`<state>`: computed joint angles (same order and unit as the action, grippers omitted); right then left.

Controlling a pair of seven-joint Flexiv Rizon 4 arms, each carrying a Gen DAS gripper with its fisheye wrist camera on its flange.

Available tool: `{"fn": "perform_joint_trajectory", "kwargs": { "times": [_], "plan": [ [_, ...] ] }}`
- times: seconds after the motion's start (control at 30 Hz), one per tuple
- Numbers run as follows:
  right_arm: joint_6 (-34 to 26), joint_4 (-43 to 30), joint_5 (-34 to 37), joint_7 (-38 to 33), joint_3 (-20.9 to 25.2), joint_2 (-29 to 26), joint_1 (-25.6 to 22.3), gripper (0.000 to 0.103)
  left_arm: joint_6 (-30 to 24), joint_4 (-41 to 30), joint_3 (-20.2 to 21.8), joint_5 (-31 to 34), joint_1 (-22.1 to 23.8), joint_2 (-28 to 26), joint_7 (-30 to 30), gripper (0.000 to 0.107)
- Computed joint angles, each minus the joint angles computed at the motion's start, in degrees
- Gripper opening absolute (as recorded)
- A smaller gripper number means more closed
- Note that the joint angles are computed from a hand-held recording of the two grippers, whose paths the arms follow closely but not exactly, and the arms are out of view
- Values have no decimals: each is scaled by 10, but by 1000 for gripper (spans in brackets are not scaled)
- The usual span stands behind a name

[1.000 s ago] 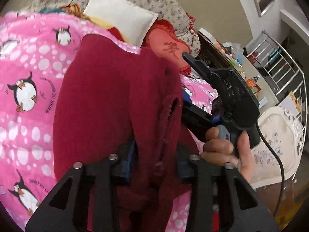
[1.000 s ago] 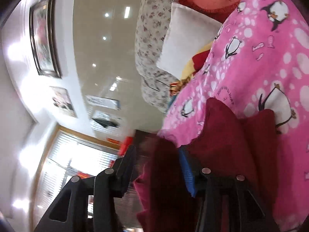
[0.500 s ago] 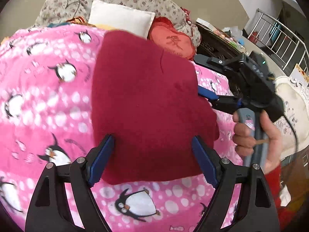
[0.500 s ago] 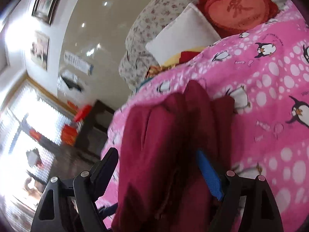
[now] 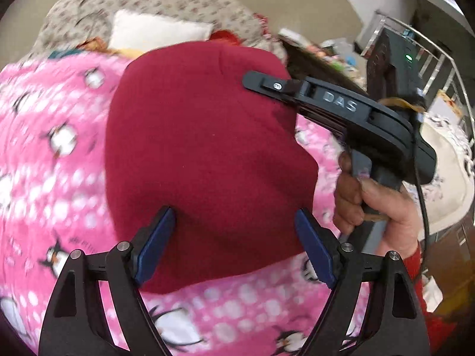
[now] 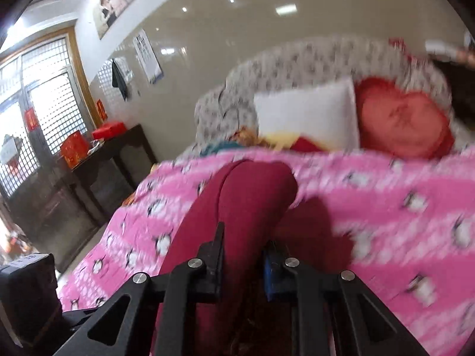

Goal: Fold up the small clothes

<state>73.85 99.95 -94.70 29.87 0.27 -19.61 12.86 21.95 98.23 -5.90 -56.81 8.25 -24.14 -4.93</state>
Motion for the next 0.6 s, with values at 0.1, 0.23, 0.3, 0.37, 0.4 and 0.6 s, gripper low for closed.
{"fn": "perform_joint_trajectory", "kwargs": {
  "times": [0.1,0.23,0.3,0.37,0.4,0.6],
  "plan": [
    [-67,-8,182,-180,11,-29,20,19,45,21,-3,-4,-21,8,22,83],
    [-75,7,259,-205,-5,-44,39,27,71,19,0,31,-31,-5,-2,83],
    [-64,36,225,-156,-24,-12,53,41,54,15,-1,32,-17,-2,3,83],
    [-89,56,186,-135,-23,23,64,41,76,28,-1,4,-9,8,33,83],
    [-102,63,165,-125,-18,36,66,41,95,36,-1,-13,-8,13,53,83],
    [-63,54,171,-159,23,26,68,41,188,36,0,-38,-20,-3,43,83]
  ]
}}
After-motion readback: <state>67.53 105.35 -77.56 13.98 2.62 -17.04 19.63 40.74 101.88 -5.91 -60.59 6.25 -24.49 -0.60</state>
